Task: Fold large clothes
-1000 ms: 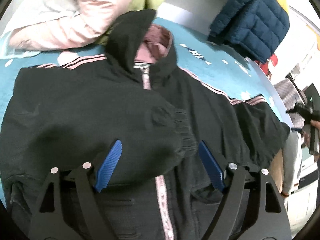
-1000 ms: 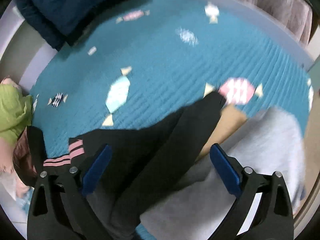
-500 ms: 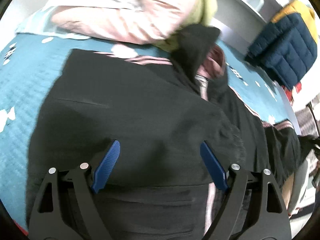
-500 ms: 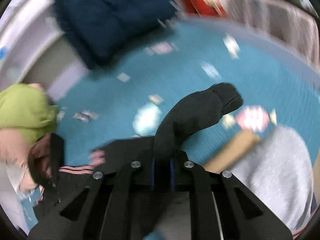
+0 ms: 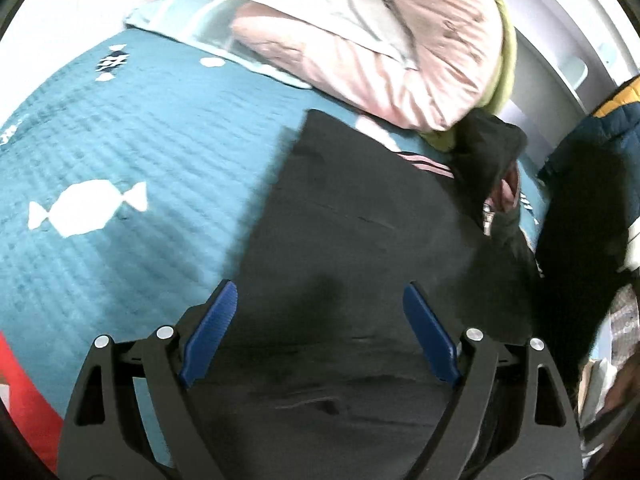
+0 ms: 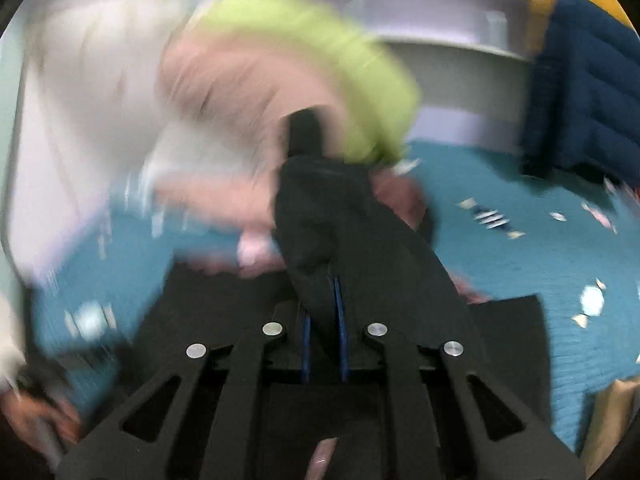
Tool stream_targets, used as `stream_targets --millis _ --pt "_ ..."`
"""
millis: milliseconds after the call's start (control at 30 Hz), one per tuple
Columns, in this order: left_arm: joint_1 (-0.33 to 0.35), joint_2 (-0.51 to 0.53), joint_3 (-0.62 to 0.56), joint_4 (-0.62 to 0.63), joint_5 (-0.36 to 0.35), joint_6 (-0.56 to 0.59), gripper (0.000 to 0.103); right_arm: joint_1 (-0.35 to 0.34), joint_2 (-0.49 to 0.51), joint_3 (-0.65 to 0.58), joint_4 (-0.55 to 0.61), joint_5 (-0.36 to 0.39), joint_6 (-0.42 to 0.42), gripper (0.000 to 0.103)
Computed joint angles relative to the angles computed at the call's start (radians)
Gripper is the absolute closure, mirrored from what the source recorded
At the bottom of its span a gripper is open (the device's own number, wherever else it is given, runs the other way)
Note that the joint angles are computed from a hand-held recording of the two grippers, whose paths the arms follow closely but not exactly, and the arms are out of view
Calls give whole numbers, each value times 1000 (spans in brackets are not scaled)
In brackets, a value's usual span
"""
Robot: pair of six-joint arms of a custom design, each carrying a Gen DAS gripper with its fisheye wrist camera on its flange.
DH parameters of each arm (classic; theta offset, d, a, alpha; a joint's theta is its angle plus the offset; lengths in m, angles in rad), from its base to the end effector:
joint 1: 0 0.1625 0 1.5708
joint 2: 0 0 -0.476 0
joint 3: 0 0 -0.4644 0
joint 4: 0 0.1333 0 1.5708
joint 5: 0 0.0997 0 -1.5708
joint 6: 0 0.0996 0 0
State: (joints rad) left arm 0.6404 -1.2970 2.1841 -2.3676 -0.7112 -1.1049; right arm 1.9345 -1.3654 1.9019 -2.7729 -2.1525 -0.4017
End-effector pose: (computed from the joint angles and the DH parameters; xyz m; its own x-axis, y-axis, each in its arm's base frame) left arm -0.2886 -0.4754 0.1870 -0.8641 -0.2782 -0.4195 0.0592 0.7714 -0.6336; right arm 0.2961 -0.5571 0.3872 -0.7204 -0.2691 0.6392 -0.6100 0.6844 -0.3994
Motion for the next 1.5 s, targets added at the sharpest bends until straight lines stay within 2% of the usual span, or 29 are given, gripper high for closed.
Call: stream_targets --millis 67,100,133,200,267,300,333,400,533,600,633,667,700,733,800,833,900,1000,1033,1100,1233,1400,1500 --pt "-3 -30 16 29 10 -25 17 -14 47 36 71 -36 30 92" --pt "-1 -46 24 37 8 -31 17 -23 74 54 115 -77 59 90" --pt "0 -56 31 36 4 -33 17 -36 91 79 118 -109 62 89" --pt "5 -63 35 25 -2 -26 17 -39 96 125 27 -130 9 85" --pt "8 -63 34 15 -5 -13 17 -36 74 134 22 -98 1 69" --pt "10 -57 28 9 -9 -4 17 -36 60 130 46 -75 17 55" --pt "13 -51 24 -7 -13 12 17 -36 36 124 80 -35 46 46" --pt "15 -30 5 -31 -20 43 17 -18 3 118 116 22 80 43" --pt "10 29 -42 -73 -29 110 15 -29 -75 92 170 133 133 41" --pt "10 75 -73 -118 -53 161 15 -44 -107 89 175 140 186 41" --pt "12 97 -87 -138 -67 184 15 -58 -114 80 190 120 223 45" --pt "16 120 -101 -158 -86 207 15 -97 -117 65 214 137 270 51" --pt "19 143 -118 -173 -108 225 15 -124 -118 56 243 164 306 65" --pt "25 176 -143 -191 -139 245 15 -170 -107 35 313 201 366 73" --pt "31 227 -187 -180 -166 265 15 -215 -74 20 401 202 405 75" --pt "35 246 -207 -177 -174 278 15 -226 -53 30 395 174 388 76" --pt "45 286 -251 -169 -193 315 15 -226 -44 37 368 173 361 75" --pt "74 352 -342 -176 -243 391 15 -227 -60 -4 432 240 394 72" --pt "82 375 -379 -173 -243 419 15 -230 -71 -14 428 275 377 63" --pt "95 429 -458 -184 -219 477 15 -230 -97 -19 400 291 343 50" --pt "123 578 -691 -129 -153 615 14 -255 -135 -28 378 331 305 49" --pt "123 805 -1039 100 12 785 14 -309 -180 3 384 403 318 49" --pt "126 928 -1222 328 148 774 14 -334 -193 22 380 441 318 48"
